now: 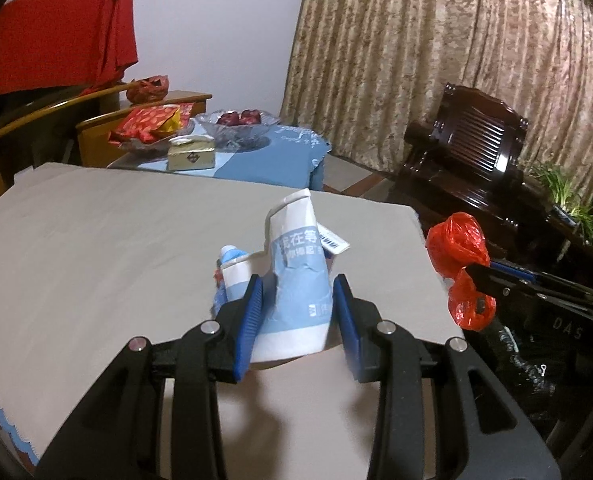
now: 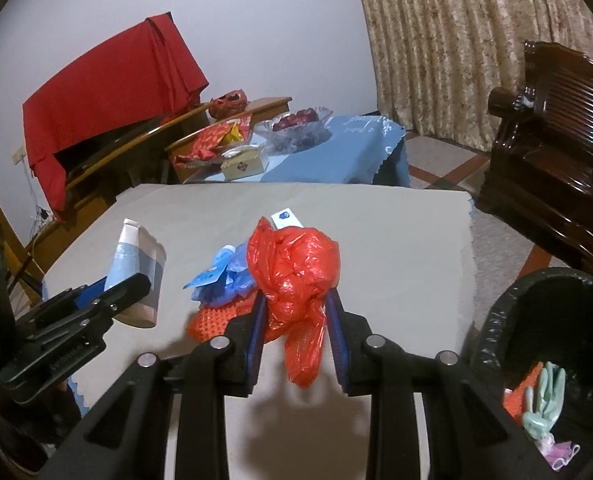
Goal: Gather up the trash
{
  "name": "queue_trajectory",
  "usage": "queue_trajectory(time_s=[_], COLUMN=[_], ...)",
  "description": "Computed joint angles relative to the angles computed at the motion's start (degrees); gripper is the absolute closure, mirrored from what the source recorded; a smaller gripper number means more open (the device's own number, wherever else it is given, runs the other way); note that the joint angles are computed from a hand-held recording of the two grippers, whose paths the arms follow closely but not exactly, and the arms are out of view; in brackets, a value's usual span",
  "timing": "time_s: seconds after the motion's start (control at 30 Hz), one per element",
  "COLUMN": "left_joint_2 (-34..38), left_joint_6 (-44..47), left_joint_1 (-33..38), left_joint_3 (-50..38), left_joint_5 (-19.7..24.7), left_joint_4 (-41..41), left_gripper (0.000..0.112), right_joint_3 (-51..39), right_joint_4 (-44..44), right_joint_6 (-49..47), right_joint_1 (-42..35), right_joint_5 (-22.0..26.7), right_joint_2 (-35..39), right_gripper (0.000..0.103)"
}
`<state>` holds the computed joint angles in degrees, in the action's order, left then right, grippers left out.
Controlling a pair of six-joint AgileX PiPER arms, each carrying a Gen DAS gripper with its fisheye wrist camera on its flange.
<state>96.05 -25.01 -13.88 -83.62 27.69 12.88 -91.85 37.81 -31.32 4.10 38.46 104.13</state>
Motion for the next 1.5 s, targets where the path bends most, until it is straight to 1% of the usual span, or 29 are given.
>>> queue_trajectory(time_s=[0.33,0.4,0.57,0.67,0.7,0.77,0.83,0.93,1.0,1.07,1.1,1.17,1.23,1.3,1.5], left_joint_2=[-0.38,-0.29,0.55,1.42,1.31,0.71,0.08,-1.45,-2.45,-3.43,-3.96,-4.56,-4.98,-5.26,-5.86], left_joint_6=[-0.22,0.26,-0.48,-0.34,-0.21,-0.28,1.20,3.96,7.32,9.59,10.32,10.33,9.05,5.58,-1.55], left_joint_1=[-4.60,-5.48,-8.25,-8.40,-8.14,-7.61,-6.82,-6.17,-5.84,-5.66,-5.71,-5.88,-6.73,-8.20,-11.84], left_joint_3=[-2.05,-2.56,-3.06,-2.06,-1.07,0.72,2.31,4.74,6.16,7.89,8.98,10.38,11.75,12.97,18.17], left_joint_5=[0.73,1.06,1.24,1.48,1.17,0.80,0.92,0.32,-0.22,-1.00,-1.16,-1.53,-2.06,-2.42,-5.63], left_joint_4=[0.81,0.43,1.65,1.42,1.10,1.10,-0.52,-2.92,-5.66,-7.42,-8.18,-8.87,-8.13,-5.10,0.31], left_gripper=[0.078,0.094,0.094,0.093,0.090,0.089,0.085,0.076,0.064,0.060,0.055,0.052,0.047,0.041,0.035], right_joint_3=[5.16,6.33,8.98,11.18,11.73,13.57,15.08,17.00,18.21,18.64,19.24,20.28,21.93,23.69,29.05], right_joint_4=[2.52,2.94,4.42,4.56,4.78,4.97,5.68,6.54,7.04,7.30,7.49,7.97,8.27,8.71,10.19], right_joint_6=[-2.68,-3.29,-5.45,-6.08,-6.47,-7.17,-8.30,-9.50,-10.13,-10.47,-10.84,-11.79,-12.58,-13.46,-16.00], right_joint_1=[-4.18,-5.15,-7.73,-8.86,-9.16,-9.57,-10.01,-10.39,-10.43,-10.42,-10.38,-10.57,-10.44,-10.50,-11.34], right_joint_5=[-0.62,-0.84,-1.01,-0.95,-0.91,-1.03,-0.98,-1.31,-1.70,-1.82,-2.01,-2.09,-2.68,-3.30,-4.48], right_joint_2=[-6.02,-7.29,-9.27,-9.79,-9.79,-10.05,-10.38,-11.12,-11.78,-11.99,-12.36,-12.97,-13.99,-15.06,-18.09], right_gripper=[0.074,0.074,0.074,0.074,0.074,0.074,0.074,0.074,0.074,0.074,0.074,0.074,0.074,0.074,0.074])
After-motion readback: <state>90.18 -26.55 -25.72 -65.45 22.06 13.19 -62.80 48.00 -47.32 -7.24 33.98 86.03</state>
